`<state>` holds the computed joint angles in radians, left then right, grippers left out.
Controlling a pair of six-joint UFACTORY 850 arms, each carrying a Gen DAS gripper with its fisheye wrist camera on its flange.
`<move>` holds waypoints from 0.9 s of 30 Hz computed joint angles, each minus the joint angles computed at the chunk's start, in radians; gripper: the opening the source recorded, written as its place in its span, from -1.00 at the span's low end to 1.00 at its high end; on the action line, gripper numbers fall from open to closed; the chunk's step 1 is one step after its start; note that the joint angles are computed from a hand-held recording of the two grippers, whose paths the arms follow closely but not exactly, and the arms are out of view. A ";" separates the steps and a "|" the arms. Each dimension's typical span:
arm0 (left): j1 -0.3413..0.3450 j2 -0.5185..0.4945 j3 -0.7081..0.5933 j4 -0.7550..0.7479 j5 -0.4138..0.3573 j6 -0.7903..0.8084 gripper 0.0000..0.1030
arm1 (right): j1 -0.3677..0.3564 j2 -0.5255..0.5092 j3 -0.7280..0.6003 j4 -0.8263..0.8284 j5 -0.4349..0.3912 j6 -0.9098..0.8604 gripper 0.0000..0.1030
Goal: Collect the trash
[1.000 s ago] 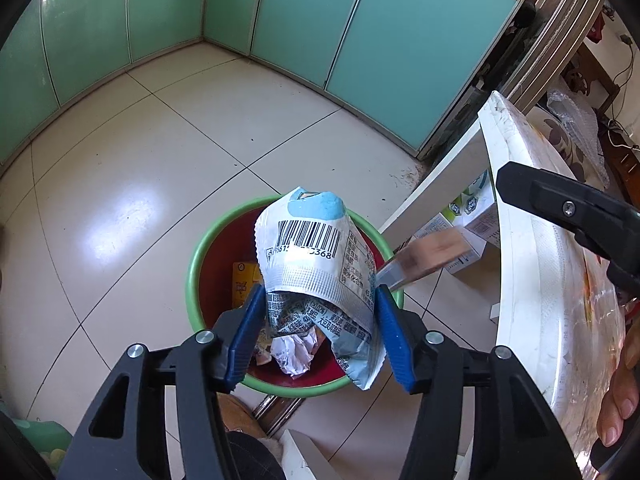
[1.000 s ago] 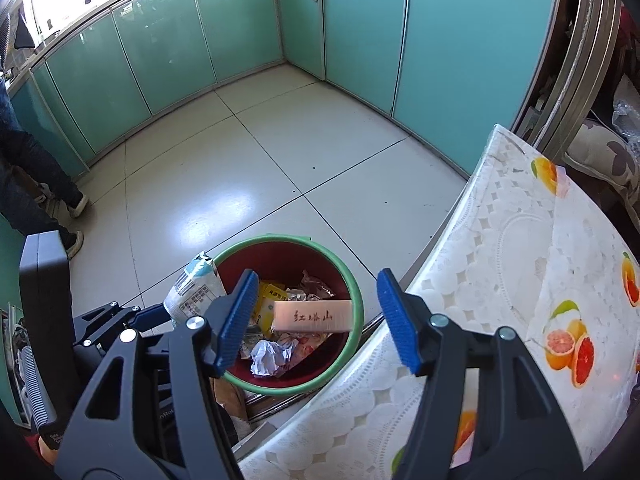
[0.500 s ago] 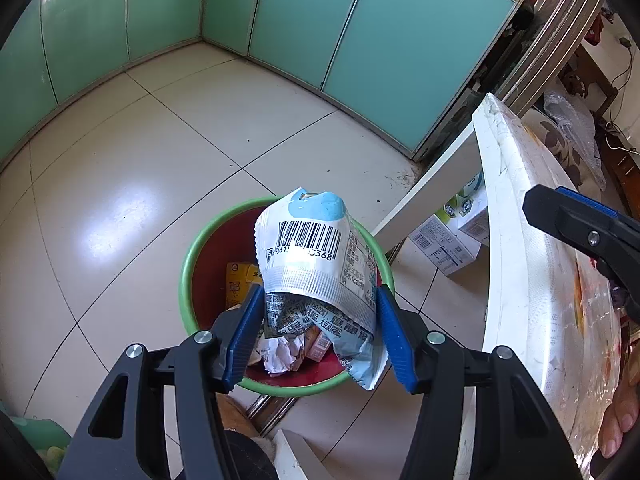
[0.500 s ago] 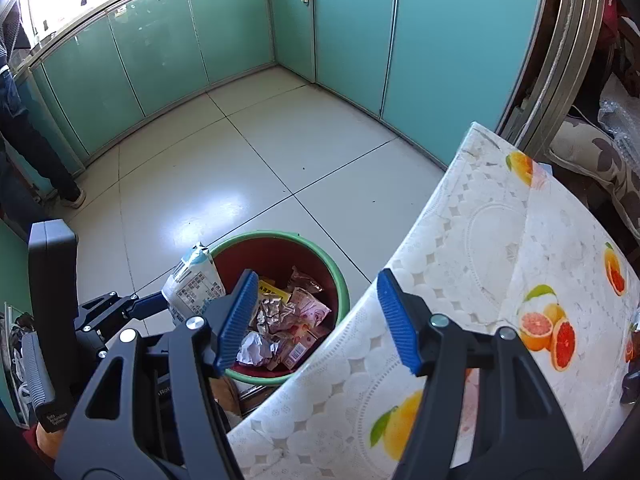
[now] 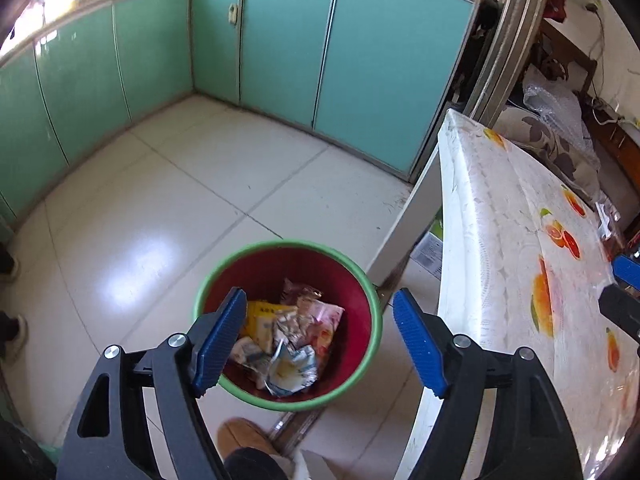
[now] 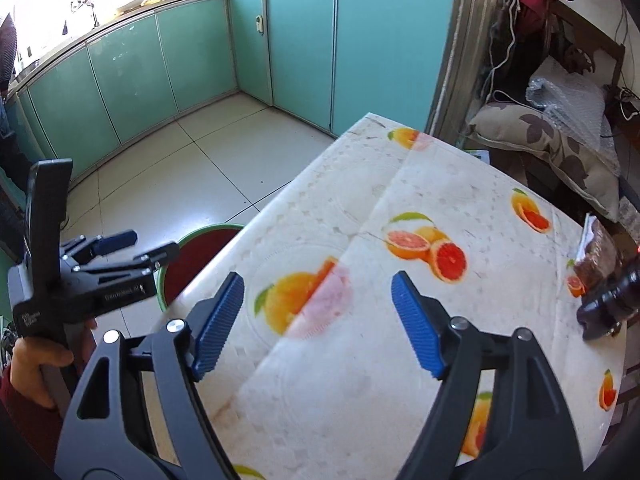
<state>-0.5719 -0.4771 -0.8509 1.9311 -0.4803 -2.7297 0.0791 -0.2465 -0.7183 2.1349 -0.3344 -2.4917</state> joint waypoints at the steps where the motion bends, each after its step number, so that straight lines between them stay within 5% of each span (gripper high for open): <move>1: -0.019 0.011 -0.003 -0.054 -0.035 0.066 0.50 | -0.028 0.017 0.021 -0.027 -0.021 0.018 0.51; 9: -0.179 0.098 0.031 -0.025 -0.301 0.036 0.85 | -0.232 0.150 0.172 0.011 -0.235 -0.086 0.92; 17: -0.291 0.054 -0.048 0.051 -0.481 -0.040 0.86 | -0.341 0.225 0.270 0.366 -0.406 -0.406 0.92; 23: -0.352 -0.006 -0.081 0.049 -0.653 -0.108 0.86 | -0.399 0.228 0.323 0.450 -0.599 -0.434 0.92; 25: -0.355 -0.014 -0.082 0.081 -0.655 -0.153 0.86 | -0.386 0.214 0.314 0.473 -0.584 -0.431 0.92; 27: -0.339 -0.012 -0.089 0.119 -0.577 -0.154 0.86 | -0.361 0.200 0.295 0.495 -0.517 -0.442 0.92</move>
<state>-0.9109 -0.4893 -0.9397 2.0501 -1.0576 -2.8837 -0.2823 -0.0463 -0.4232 2.6298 -0.8519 -2.9339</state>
